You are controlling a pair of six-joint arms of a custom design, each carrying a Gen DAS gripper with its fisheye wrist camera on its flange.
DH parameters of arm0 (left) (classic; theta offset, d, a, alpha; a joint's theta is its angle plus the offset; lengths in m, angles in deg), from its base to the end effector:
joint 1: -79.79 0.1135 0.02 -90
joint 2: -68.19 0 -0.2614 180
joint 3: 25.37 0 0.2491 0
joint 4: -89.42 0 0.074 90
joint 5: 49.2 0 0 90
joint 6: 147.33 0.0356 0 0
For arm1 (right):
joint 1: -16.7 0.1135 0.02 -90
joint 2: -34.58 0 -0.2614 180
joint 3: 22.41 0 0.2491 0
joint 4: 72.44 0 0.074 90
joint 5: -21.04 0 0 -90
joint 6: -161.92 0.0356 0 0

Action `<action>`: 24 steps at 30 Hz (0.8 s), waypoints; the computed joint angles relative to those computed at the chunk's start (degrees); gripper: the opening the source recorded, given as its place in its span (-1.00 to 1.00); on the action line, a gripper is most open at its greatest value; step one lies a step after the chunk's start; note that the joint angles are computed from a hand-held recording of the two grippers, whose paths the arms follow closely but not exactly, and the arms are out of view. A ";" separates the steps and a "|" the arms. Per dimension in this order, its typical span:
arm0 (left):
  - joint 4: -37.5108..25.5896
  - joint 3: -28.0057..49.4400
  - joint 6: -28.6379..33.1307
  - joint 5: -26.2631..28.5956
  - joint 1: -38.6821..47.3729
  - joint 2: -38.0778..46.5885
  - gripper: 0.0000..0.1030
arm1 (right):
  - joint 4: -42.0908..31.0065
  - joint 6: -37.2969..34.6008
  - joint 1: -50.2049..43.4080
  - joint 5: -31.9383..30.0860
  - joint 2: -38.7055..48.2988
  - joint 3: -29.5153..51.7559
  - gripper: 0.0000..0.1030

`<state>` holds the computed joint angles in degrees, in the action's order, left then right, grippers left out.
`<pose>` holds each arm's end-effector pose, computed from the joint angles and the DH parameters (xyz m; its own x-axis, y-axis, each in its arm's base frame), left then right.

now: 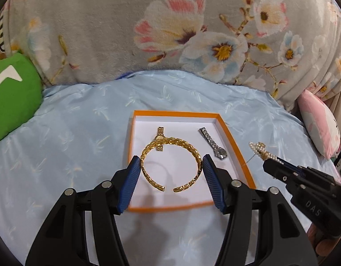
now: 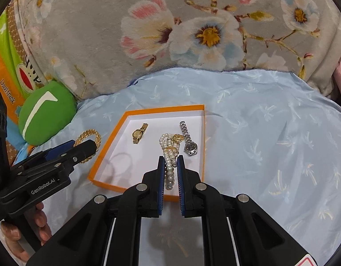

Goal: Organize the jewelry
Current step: 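Lower the cuff and pearls into the orange box and open both tools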

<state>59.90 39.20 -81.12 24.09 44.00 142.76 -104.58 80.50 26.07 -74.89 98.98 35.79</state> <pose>0.2324 -0.1550 0.2534 -0.6257 -0.0252 -0.7797 0.1397 0.9797 -0.1438 0.2367 0.0428 0.2545 -0.6413 0.0446 -0.7660 -0.1479 0.9724 0.1804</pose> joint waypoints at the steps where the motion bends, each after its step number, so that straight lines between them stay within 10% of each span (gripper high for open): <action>1: 0.96 0.72 0.35 0.57 0.73 1.92 0.09 | 0.99 -0.01 -0.27 -0.27 2.14 0.60 -0.81; 24: 5.54 5.98 0.52 3.96 5.54 19.54 0.10 | 9.05 -0.17 -1.07 -0.33 18.56 3.18 -0.72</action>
<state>65.44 45.19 -80.59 28.04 49.54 162.30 -95.53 80.34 25.01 -75.22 117.54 38.97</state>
